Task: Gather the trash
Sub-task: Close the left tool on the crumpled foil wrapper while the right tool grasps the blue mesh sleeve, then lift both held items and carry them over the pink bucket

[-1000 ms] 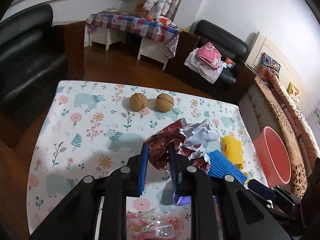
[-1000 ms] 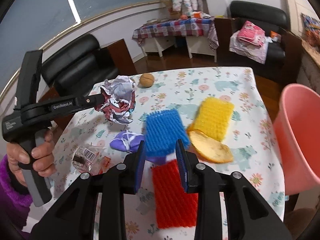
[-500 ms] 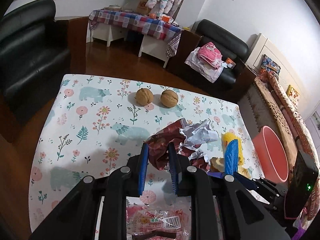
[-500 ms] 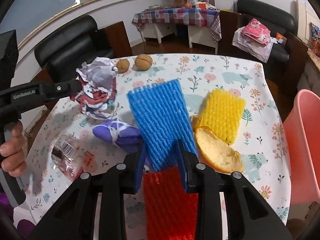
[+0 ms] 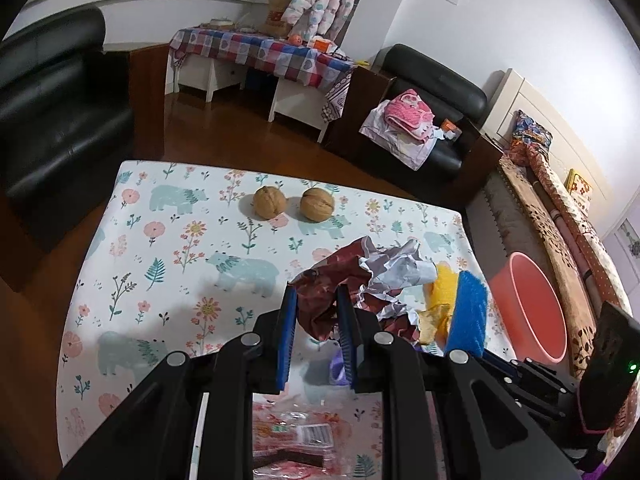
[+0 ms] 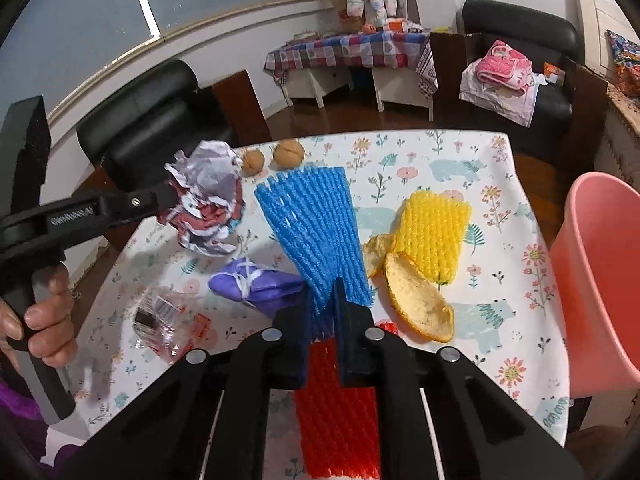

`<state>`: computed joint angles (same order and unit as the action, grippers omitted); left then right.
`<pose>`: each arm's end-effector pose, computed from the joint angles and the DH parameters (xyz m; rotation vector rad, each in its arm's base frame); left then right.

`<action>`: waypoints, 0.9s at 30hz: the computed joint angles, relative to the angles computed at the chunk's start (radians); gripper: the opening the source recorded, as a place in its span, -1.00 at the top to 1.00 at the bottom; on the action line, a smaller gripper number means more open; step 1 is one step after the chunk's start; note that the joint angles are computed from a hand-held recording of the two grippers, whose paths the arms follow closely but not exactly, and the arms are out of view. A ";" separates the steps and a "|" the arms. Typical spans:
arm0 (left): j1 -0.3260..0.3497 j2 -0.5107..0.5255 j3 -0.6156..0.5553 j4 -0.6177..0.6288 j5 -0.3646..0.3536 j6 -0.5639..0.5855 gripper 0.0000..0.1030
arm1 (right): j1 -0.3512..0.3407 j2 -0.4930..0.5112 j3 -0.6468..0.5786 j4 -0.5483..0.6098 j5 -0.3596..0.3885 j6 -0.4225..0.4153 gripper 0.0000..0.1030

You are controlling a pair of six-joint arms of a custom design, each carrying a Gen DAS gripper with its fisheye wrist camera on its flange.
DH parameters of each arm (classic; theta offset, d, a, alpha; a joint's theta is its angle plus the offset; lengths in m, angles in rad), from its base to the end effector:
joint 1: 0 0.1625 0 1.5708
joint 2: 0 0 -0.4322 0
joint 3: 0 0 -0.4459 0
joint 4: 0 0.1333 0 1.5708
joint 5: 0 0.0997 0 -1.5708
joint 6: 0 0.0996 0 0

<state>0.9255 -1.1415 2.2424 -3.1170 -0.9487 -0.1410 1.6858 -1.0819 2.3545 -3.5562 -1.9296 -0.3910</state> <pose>-0.1518 -0.5198 0.1278 0.4658 2.5672 -0.8647 0.1517 -0.4560 0.1125 0.4735 -2.5218 0.8802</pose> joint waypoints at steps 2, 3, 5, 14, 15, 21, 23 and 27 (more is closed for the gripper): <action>-0.018 0.004 0.006 -0.015 0.018 0.011 0.63 | 0.002 -0.019 0.012 -0.012 0.014 -0.001 0.80; -0.027 0.006 0.008 -0.020 0.024 0.013 0.63 | 0.003 -0.029 0.018 -0.020 0.022 -0.004 0.80; -0.041 0.009 0.010 -0.023 0.021 0.015 0.63 | 0.005 -0.047 0.031 -0.038 0.029 -0.009 0.80; -0.110 0.056 -0.007 -0.029 -0.005 0.023 0.62 | -0.018 -0.110 0.073 -0.125 -0.003 0.016 0.80; -0.117 0.062 -0.010 -0.028 -0.006 0.023 0.62 | -0.025 -0.119 0.078 -0.133 -0.007 0.023 0.80; -0.165 0.126 -0.048 -0.026 -0.015 0.041 0.62 | -0.071 -0.169 0.101 -0.158 -0.033 0.061 0.80; -0.178 0.146 -0.060 -0.026 -0.011 0.051 0.62 | -0.086 -0.189 0.111 -0.163 -0.036 0.065 0.80; -0.201 0.189 -0.094 -0.022 -0.018 0.057 0.62 | -0.116 -0.224 0.129 -0.181 -0.040 0.070 0.80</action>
<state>0.7244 -0.9524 2.1488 -3.1389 -0.9667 -0.0841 1.5703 -1.3062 2.4830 -3.7376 -1.9698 -0.3206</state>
